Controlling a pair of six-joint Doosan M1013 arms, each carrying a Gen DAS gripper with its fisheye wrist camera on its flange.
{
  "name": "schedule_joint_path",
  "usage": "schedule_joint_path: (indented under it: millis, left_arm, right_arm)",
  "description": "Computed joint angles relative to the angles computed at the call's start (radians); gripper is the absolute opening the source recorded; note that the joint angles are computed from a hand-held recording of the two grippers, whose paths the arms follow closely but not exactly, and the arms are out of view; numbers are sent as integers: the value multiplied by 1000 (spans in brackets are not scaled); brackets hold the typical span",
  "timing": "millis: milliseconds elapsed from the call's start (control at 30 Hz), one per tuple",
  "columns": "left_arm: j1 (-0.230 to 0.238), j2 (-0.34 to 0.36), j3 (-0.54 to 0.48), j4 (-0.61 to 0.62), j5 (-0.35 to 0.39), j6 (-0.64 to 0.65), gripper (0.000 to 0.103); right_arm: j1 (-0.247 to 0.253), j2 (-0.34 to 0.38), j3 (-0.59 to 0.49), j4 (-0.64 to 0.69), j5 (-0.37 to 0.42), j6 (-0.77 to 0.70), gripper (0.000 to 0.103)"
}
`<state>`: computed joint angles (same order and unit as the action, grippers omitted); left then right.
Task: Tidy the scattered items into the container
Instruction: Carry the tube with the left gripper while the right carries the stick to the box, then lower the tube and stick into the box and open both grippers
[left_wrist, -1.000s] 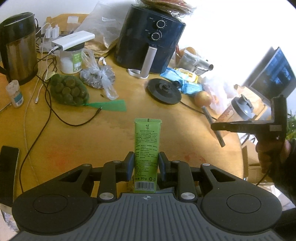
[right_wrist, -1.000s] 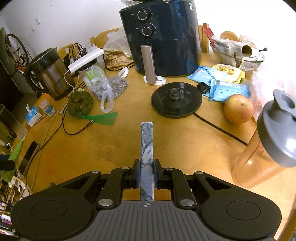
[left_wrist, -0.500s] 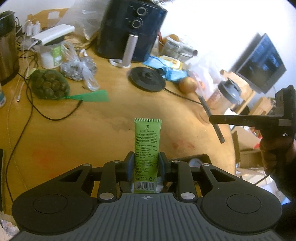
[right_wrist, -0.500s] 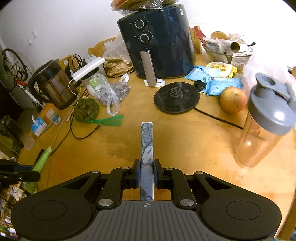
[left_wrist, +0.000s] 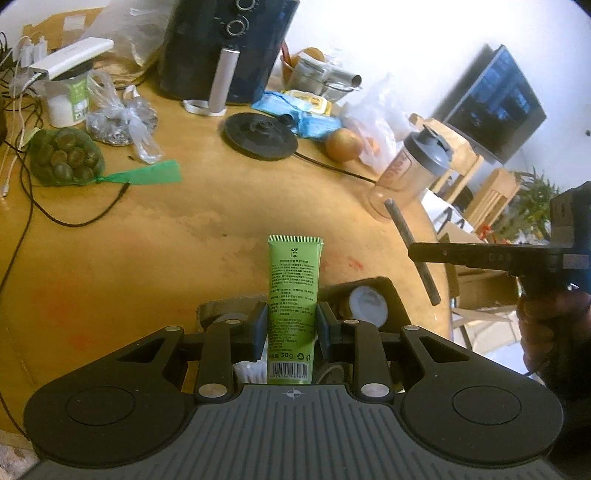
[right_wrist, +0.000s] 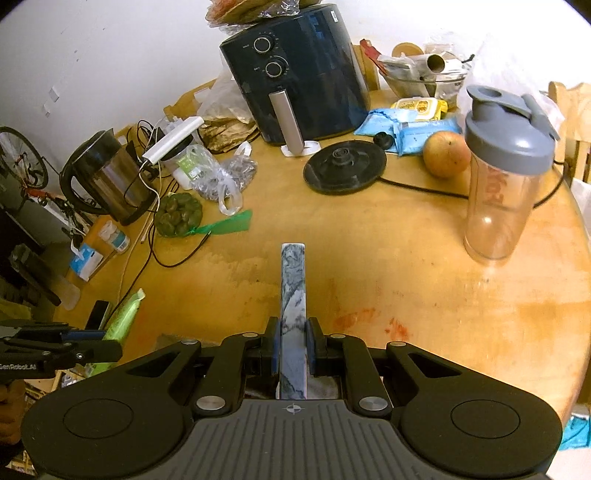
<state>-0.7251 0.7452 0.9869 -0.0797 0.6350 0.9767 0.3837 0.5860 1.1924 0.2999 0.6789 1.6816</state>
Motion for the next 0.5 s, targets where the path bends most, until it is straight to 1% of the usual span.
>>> schedule_joint_path:
  millis: [200, 300, 367, 500]
  left_arm:
    - [-3, 4, -2, -40, -3, 54, 28]
    - [-4, 0, 7, -46, -22, 63, 28]
    - [-3, -2, 12, -69, -36, 92, 28]
    - [-8, -4, 11, -46, -36, 98, 31]
  right_arm:
    - [10, -21, 34, -4, -20, 19, 17]
    - [14, -27, 44, -1, -25, 21, 17]
    - [17, -28, 48, 1, -28, 22, 17]
    - [20, -31, 55, 6, -32, 24, 17]
